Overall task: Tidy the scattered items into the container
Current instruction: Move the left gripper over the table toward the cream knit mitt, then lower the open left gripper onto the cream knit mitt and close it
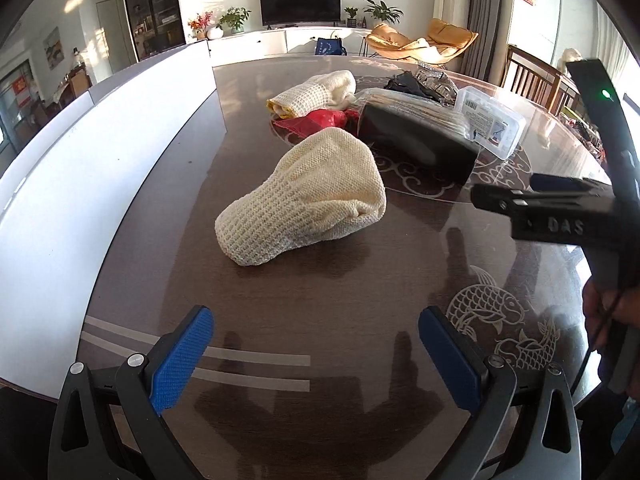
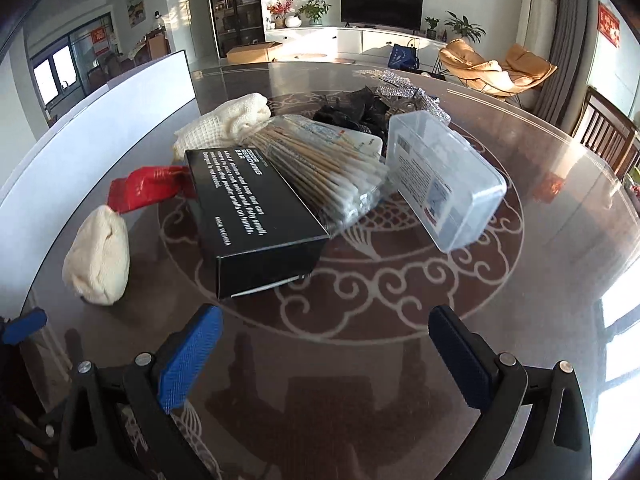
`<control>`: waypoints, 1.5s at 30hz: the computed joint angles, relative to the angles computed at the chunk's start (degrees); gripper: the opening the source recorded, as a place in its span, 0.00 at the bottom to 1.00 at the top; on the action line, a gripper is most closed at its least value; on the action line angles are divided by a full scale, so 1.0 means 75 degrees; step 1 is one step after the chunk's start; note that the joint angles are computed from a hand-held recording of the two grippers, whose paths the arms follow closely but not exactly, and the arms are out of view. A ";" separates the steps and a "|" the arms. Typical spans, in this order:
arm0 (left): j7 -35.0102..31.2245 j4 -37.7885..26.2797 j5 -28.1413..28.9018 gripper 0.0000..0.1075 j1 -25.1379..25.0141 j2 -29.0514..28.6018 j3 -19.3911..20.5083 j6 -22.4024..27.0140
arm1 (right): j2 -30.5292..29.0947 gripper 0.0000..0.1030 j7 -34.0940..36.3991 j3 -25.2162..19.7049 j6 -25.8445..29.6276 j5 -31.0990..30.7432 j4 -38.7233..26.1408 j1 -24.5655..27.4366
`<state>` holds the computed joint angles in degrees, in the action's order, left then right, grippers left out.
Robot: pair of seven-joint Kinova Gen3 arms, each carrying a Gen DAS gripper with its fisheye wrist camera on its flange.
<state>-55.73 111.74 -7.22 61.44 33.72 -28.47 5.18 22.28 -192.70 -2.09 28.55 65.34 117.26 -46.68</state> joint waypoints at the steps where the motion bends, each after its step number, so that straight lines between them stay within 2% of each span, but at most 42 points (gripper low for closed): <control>1: -0.0003 -0.0037 0.0003 0.96 0.0003 0.0024 0.0006 0.0041 | -0.0113 0.99 -0.0214 0.0013 0.0043 0.0074 0.0201 -0.0106; 10: 0.0277 -0.0279 -0.0291 0.96 0.0017 0.0231 0.0087 0.0303 | -0.0312 0.99 -0.1655 -0.0259 -0.0115 0.0938 0.0862 0.0138; 14: 0.0300 -0.0329 -0.0392 0.96 -0.0196 0.0207 0.0326 0.0346 | -0.0278 0.99 -0.2262 -0.0514 0.0098 0.1405 0.0975 0.0161; 19: 0.0264 -0.0371 -0.0443 0.96 -0.0726 0.0101 0.0880 0.0448 | -0.0103 0.99 -0.1766 -0.0754 0.0512 0.0893 0.0701 0.0211; 28: 0.0560 -0.0472 -0.0735 0.96 -0.0867 0.0090 0.1078 0.0694 | -0.0011 1.00 -0.1229 -0.0550 0.0574 0.0490 0.0546 0.0063; 37: 0.0936 -0.0436 -0.0921 0.96 -0.0733 0.0107 0.0957 0.0651 | -0.0007 1.00 -0.1222 -0.0476 0.0542 0.0484 0.0550 0.0008; 45: 0.1071 -0.0238 -0.0849 0.96 -0.0304 0.0159 0.0485 0.0334 | 0.0001 1.00 -0.1227 -0.0464 0.0536 0.0491 0.0547 0.0001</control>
<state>-47.70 109.95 -13.59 59.16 34.91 -24.84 7.68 22.29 -201.90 -5.57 32.57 69.02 121.35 -46.67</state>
